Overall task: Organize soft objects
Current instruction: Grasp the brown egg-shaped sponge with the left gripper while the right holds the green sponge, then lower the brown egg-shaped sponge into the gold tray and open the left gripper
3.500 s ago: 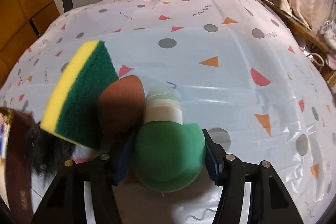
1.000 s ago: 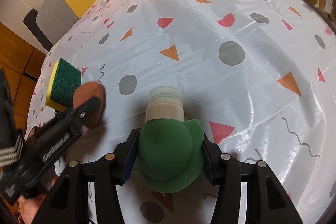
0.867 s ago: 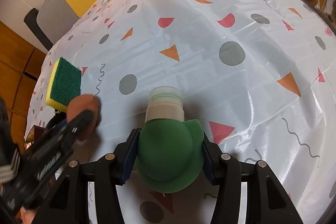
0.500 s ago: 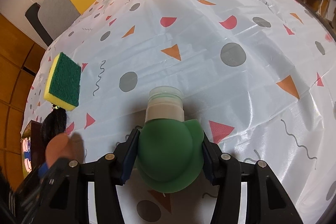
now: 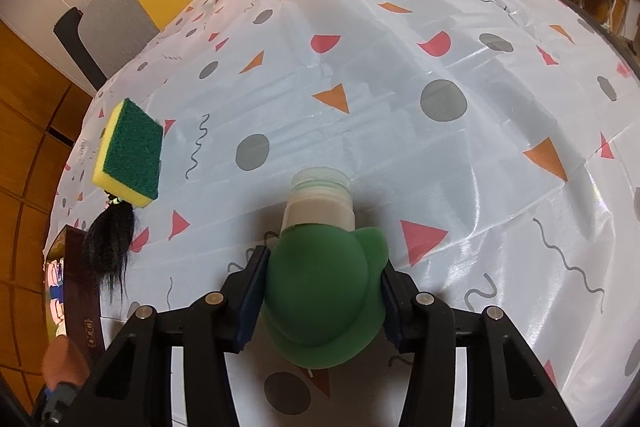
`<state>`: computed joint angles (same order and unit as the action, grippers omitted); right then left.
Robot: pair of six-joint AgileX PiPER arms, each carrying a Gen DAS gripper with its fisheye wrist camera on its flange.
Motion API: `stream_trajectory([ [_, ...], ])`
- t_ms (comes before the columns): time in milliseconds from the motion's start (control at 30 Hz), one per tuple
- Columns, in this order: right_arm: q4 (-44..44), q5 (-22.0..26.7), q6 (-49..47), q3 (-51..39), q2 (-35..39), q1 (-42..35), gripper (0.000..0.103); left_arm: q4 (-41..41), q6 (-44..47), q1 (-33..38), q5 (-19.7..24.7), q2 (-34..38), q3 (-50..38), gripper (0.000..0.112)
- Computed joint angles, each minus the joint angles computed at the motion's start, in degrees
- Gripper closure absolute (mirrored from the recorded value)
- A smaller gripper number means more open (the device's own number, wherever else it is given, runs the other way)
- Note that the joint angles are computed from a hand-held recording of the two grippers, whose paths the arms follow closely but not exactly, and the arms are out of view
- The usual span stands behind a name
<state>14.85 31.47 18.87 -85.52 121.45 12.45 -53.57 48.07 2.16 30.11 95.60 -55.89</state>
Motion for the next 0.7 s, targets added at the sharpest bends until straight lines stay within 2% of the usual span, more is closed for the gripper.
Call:
stream_trajectory([
  [133,2.23,-1.64,-1.87,1.43,-0.92,-0.10,0.053,-1.84,2.62,5.97,2.84,-2.20,1.32,0.073],
  [300,2.46,-3.74,-2.54,3.17,-2.42,0.12,0.055,-3.26,3.89,12.99,3.59,-1.76,0.81,0.073],
  [500,3.23,-6.73,-3.33,5.05,-4.17,0.71,0.055,-1.89,1.77,16.18,0.68,2.82,-2.23,0.071],
  [567,3.30,-7.16,-3.41,5.34,-4.38,0.97,0.055,0.88,-1.58,16.27,-0.43,5.75,-4.33,0.071],
  [700,3.25,-7.74,-3.68,5.63,-4.39,1.34,0.055,4.26,-5.97,16.62,1.36,10.52,-8.14,0.067],
])
